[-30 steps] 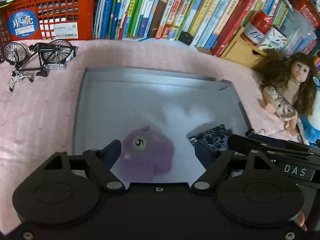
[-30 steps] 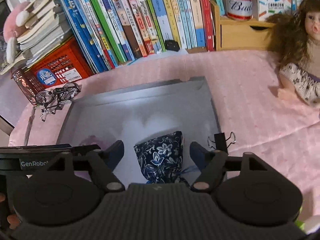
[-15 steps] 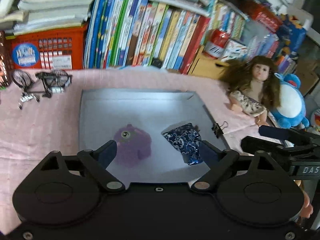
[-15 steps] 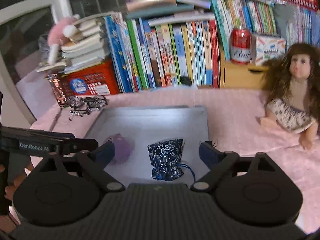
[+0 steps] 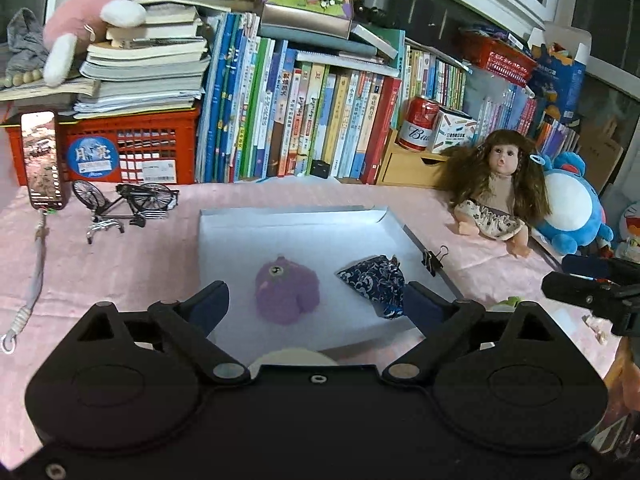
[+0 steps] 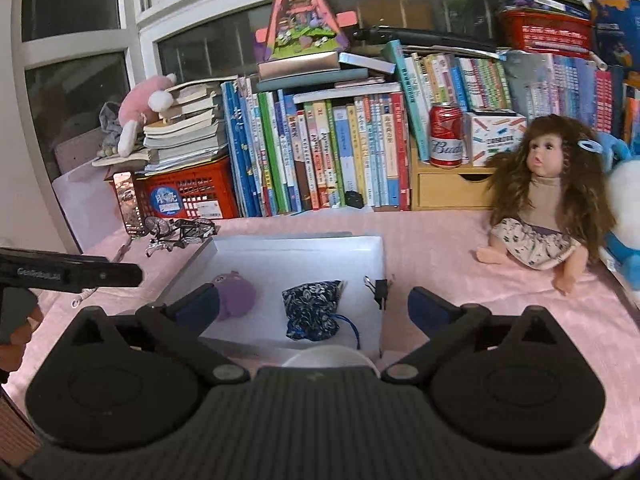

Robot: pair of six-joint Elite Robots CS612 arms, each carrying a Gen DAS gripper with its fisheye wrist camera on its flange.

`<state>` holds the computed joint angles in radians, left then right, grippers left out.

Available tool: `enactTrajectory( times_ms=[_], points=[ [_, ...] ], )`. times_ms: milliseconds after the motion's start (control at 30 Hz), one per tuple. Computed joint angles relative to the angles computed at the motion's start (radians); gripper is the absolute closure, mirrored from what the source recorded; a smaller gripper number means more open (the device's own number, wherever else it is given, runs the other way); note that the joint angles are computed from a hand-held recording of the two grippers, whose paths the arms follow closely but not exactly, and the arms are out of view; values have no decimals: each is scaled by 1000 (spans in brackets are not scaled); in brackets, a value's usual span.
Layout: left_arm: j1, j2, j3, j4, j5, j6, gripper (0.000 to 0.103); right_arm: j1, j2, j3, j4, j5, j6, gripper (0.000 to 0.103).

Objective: Organize soft objects
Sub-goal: 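Move the left gripper to the white plush while the right gripper approaches the gold bow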

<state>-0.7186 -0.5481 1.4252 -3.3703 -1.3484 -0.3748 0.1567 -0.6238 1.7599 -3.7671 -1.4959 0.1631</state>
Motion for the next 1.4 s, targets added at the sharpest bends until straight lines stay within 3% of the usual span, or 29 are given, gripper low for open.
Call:
enactTrajectory(
  times_ms=[367, 800, 1400],
  points=[
    [-9, -20, 88, -61, 42, -39, 8, 4, 20, 55, -130, -79, 6, 0],
    [-23, -19, 163, -172, 172, -42, 4, 13, 59, 85, -289, -144, -66, 0],
    [-46, 13, 206, -241, 332, 16, 2, 16, 85, 103, -333, -182, -48, 0]
  ],
)
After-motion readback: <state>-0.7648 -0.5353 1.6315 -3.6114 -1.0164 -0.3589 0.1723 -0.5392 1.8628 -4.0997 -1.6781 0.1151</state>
